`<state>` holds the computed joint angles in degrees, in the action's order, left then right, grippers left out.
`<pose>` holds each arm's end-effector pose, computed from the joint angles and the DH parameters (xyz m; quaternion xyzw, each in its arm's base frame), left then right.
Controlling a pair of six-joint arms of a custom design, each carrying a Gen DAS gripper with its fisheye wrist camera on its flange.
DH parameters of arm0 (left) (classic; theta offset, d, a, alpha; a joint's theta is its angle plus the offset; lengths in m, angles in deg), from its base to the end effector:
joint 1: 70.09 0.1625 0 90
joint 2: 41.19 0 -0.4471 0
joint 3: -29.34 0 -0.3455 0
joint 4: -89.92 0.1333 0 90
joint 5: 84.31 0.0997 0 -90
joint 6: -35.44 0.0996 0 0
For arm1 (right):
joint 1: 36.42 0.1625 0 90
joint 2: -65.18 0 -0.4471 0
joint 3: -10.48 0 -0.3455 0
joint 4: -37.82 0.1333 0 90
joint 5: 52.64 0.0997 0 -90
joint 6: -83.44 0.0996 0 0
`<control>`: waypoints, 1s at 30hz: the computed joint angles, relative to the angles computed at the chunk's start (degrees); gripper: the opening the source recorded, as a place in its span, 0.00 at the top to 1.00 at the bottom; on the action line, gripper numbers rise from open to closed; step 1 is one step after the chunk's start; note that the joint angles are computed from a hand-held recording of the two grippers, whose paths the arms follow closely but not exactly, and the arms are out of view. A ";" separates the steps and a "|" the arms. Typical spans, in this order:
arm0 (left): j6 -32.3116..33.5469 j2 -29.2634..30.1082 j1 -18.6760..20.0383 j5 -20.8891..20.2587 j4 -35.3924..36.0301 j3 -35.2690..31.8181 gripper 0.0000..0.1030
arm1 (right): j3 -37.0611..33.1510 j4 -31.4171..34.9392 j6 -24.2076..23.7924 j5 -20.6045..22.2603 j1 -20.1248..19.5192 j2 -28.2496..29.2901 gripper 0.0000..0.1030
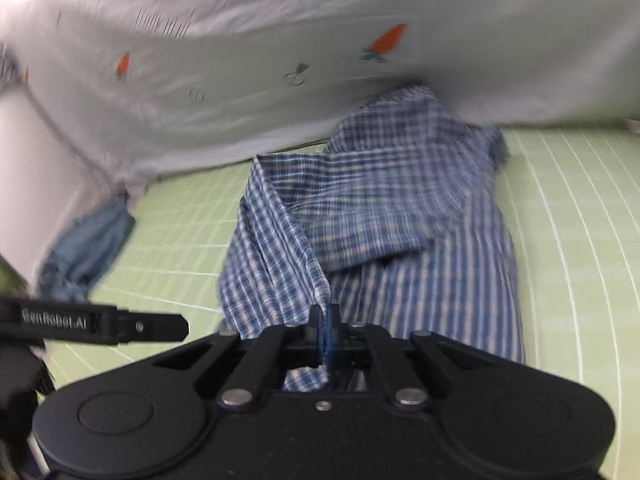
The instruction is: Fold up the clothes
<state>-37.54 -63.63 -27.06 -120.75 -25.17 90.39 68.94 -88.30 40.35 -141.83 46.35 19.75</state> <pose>-0.4145 -0.6789 0.0367 -0.1478 0.8757 -0.3348 0.3149 0.0353 -0.7919 0.3506 0.3030 -0.9317 0.1841 0.0788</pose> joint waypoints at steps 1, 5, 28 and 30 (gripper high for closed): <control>-1.26 -0.05 -0.79 -0.05 0.57 0.26 0.21 | 1.99 -0.21 0.83 0.47 -0.52 -1.69 0.98; -4.60 -0.66 -3.57 0.13 1.66 2.30 0.21 | 9.19 -1.94 1.78 0.29 -2.22 -7.48 0.98; -20.08 -1.42 -10.85 -10.92 6.16 12.41 0.21 | 22.84 0.26 25.57 4.84 -13.76 -21.70 0.98; -20.86 -1.41 -10.94 -11.91 6.40 13.01 0.21 | 23.61 -0.70 24.13 2.47 -13.68 -22.00 0.98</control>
<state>-58.39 -65.04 -38.00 -132.66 -18.78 103.40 92.54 -89.00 64.48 -139.36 32.66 -2.25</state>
